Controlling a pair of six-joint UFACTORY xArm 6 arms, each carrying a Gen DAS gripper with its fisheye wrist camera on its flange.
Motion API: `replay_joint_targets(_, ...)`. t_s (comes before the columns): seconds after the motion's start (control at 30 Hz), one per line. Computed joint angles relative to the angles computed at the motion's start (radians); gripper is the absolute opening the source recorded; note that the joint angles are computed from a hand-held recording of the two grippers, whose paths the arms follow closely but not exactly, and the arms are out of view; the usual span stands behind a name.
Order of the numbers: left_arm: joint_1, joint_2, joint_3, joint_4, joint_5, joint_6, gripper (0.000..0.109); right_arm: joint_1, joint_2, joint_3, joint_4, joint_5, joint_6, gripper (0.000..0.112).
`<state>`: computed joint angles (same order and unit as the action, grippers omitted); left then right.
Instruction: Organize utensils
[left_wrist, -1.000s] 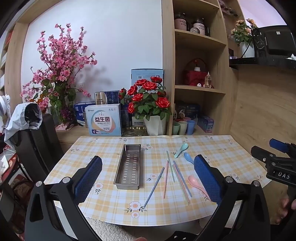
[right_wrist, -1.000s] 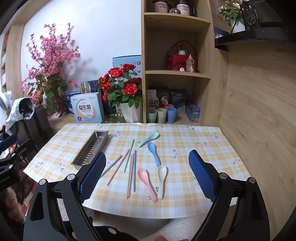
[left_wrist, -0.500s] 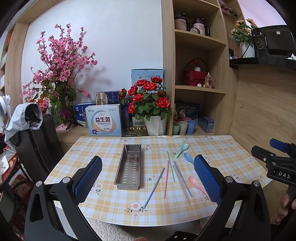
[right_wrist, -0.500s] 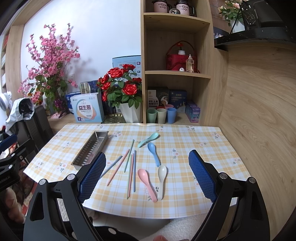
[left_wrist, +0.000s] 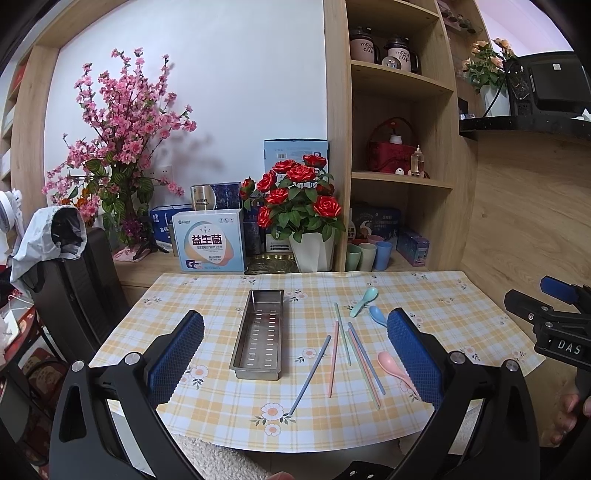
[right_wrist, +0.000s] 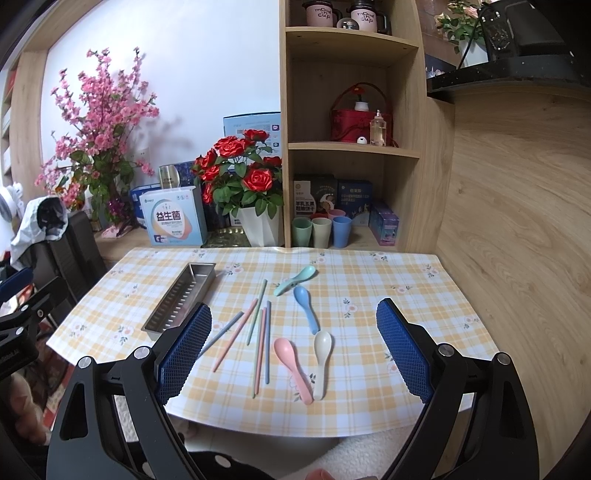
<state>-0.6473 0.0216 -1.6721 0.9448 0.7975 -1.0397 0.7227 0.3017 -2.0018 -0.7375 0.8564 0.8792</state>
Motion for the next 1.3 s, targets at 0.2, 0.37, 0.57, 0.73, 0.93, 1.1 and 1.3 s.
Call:
replay_joint_targets(0.2,0.012,-0.006,0.007,-0.006,-0.011,0.007,0.097,0.001,0.001,-0.001,-0.001,0.0,0.001,0.088)
replay_joint_targets(0.37,0.012,-0.006,0.007,-0.006,-0.011,0.007,0.097,0.002,0.002,-0.003,0.001,0.001,0.001,0.088)
replay_joint_targets(0.57,0.012,-0.006,0.008,-0.005,-0.011,0.007,0.097,0.0,0.003,-0.003,0.0,-0.001,0.001,0.088)
replay_joint_targets(0.73,0.013,-0.007,0.008,-0.007,-0.011,0.009,0.097,-0.001,0.002,-0.001,-0.001,-0.003,0.001,0.088)
replay_joint_targets(0.93,0.014,-0.018,0.009,-0.017,-0.007,0.021,0.097,-0.002,0.0,0.002,0.0,-0.004,0.001,0.088)
replay_joint_targets(1.1,0.014,-0.018,0.01,-0.016,-0.007,0.02,0.097,-0.002,0.0,0.003,0.0,-0.005,0.001,0.088)
replay_joint_targets(1.3,0.014,-0.02,0.027,-0.009,-0.013,0.007,0.097,-0.003,0.0,0.003,0.0,-0.006,0.001,0.088)
